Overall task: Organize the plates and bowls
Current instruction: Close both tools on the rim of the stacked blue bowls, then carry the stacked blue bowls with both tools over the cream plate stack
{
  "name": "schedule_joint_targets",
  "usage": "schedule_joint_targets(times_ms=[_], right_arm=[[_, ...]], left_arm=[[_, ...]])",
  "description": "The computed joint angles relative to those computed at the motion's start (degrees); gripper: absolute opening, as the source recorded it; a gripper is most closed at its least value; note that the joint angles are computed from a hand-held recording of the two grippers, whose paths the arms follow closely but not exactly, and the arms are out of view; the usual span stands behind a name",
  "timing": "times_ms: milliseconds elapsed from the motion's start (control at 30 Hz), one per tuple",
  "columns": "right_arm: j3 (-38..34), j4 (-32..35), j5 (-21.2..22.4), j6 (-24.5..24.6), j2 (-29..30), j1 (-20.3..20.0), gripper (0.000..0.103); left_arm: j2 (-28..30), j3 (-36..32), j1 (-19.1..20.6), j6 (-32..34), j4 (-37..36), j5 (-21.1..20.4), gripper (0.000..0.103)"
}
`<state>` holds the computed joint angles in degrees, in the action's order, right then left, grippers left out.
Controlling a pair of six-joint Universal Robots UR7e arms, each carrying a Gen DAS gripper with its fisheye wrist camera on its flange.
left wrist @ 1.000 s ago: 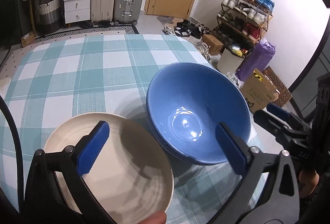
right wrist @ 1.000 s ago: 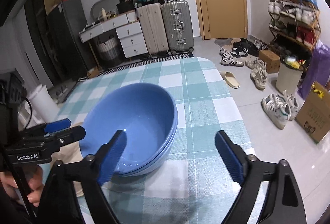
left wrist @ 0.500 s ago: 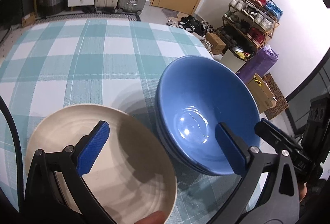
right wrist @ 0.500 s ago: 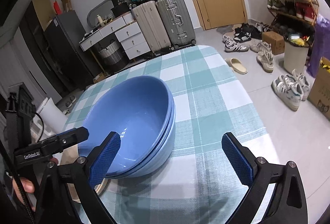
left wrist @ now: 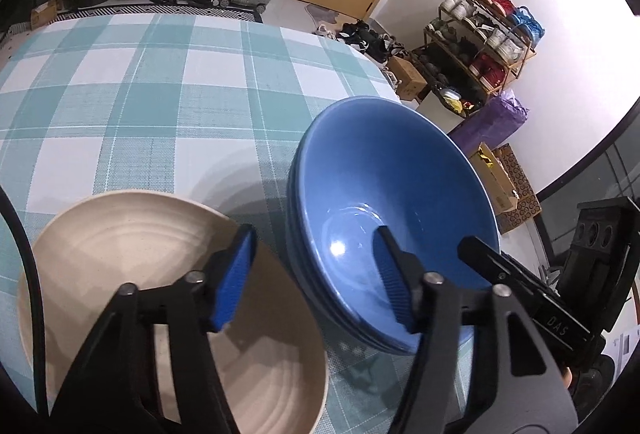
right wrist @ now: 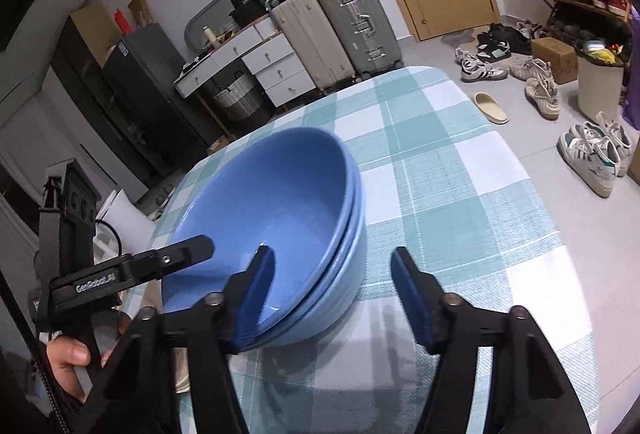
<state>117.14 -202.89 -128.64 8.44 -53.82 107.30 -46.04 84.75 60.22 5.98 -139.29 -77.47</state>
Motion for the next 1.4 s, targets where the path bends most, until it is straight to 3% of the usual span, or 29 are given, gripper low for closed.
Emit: schedule_joint_targets(times_ms=[100,200,533,1400], right_arm=[[-0.52,-0.41,-0.39,-0.67,0.57,0.39,0.05],[-1.29,-0.2,-1.4,-1.32,1.14,0.74,0.044],[-2.19,0.15,-4.02,-2.26,1.92,1.47,0.041],[-1.77,-1.04,-8.63,-4.07,1.46,5.08,0.041]], left_arm=[[0.09,-0.04,-0.06,0.55,0.1,-0.53,0.035],[-0.12,0.47,-0.31,0.44,-0.68,0.46,0.029],[-0.59,1.98,-1.3,2.89,-2.69,2.83,0.029],[-5.55,7.24,-3.14,5.58,-6.74,2.71,0.029]])
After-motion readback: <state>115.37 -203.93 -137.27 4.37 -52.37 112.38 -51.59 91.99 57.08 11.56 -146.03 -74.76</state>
